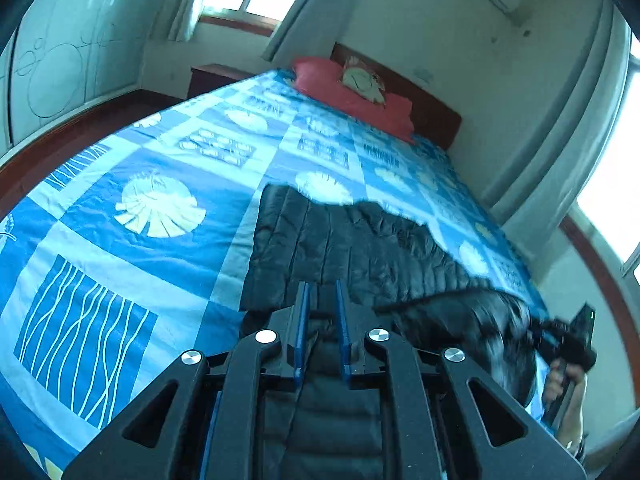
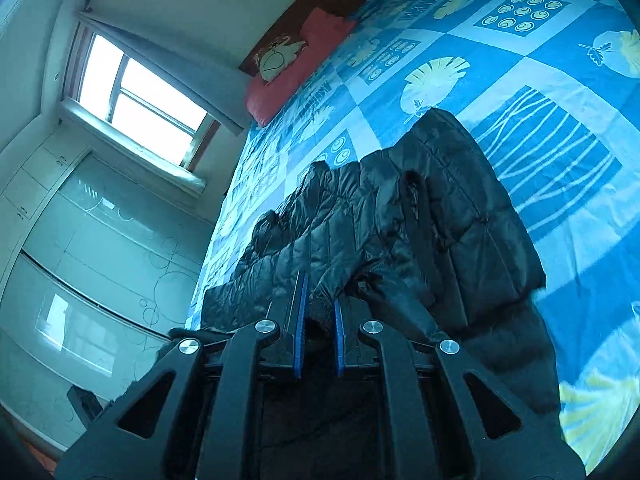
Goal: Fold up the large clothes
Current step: 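Lift the hem with both grippers and fold it toward the collar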
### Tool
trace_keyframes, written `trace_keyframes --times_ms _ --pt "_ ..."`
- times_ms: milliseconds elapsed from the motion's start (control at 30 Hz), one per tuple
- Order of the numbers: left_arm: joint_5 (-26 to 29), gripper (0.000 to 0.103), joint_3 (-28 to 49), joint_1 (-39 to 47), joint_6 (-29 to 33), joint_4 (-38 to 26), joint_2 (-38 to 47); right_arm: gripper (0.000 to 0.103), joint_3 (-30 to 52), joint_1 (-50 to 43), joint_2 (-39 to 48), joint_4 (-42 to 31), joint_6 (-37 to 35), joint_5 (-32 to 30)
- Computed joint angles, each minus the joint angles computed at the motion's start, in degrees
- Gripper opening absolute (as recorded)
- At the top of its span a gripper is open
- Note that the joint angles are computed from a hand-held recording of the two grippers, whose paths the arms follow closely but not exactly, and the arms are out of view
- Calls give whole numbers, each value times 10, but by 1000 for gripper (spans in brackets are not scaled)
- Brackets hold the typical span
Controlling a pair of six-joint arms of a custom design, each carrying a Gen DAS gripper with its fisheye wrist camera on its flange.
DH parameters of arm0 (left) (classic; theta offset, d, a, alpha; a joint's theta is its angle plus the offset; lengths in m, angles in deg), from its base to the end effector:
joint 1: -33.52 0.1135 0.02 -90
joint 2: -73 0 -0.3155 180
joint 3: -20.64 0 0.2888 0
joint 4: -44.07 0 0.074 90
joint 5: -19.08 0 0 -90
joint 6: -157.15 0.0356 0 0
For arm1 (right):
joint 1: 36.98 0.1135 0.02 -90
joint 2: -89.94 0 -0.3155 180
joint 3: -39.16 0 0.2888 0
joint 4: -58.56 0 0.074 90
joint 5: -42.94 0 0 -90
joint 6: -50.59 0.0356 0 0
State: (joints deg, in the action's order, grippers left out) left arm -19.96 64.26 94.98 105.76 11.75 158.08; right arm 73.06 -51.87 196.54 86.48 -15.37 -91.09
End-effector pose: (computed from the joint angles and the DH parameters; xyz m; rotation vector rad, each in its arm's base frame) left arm 0.1372 0.1944 0.1440 -0.2962 2.2379 -0.4434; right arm 0.2641 -0.0446 0.0700 0.3910 2.2386 0.9776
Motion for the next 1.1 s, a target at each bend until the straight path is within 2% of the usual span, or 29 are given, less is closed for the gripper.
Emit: trace_keyframes --times_ms 33,67,100,133,167,200,233,300,333,433,533,600,733,767,933,1067,1100 --pt "-8 18 5 -7 5 0 21 19 7 4 9 -1 3 8" --pt "-15 30 11 -16 7 1 41 25 15 9 21 -5 4 18" --pt "-25 37 16 -22 13 4 69 38 21 10 29 -9 2 19" --pt "-35 46 12 -27 6 22 84 46 20 9 33 -5 2 22" --pt "-42 48 9 -30 5 36 96 59 18 7 32 -2 3 22" --pt "-48 48 7 -32 3 48 102 61 12 0 27 3 1 13" --pt "-54 49 3 -34 1 65 109 61 9 -6 22 4 -2 4" --pt "-61 56 3 -33 -6 84 125 62 -6 -29 -3 -2 -21 -18" --pt "-58 61 8 -30 0 79 133 63 -11 -42 -17 -15 -40 -25" --pt "-52 64 28 -30 20 52 163 65 -2 -61 -41 -86 -122 -15" --pt "-45 66 60 -42 50 4 201 65 31 -68 -25 -162 -203 -9" --pt "-57 66 67 -56 51 0 214 65 53 -68 -3 -198 -241 -4" --pt "-80 64 51 -76 50 34 205 65 85 -62 42 -232 -298 17" --pt "-84 60 48 -79 52 38 203 65 90 -61 49 -235 -308 16" --pt "-91 58 42 -83 53 50 200 65 108 -46 60 -259 -351 -4" --pt "-106 49 35 -95 38 74 201 65 128 -12 73 -273 -356 43" --pt "-111 47 28 -99 35 83 197 57 132 -7 80 -276 -358 48"
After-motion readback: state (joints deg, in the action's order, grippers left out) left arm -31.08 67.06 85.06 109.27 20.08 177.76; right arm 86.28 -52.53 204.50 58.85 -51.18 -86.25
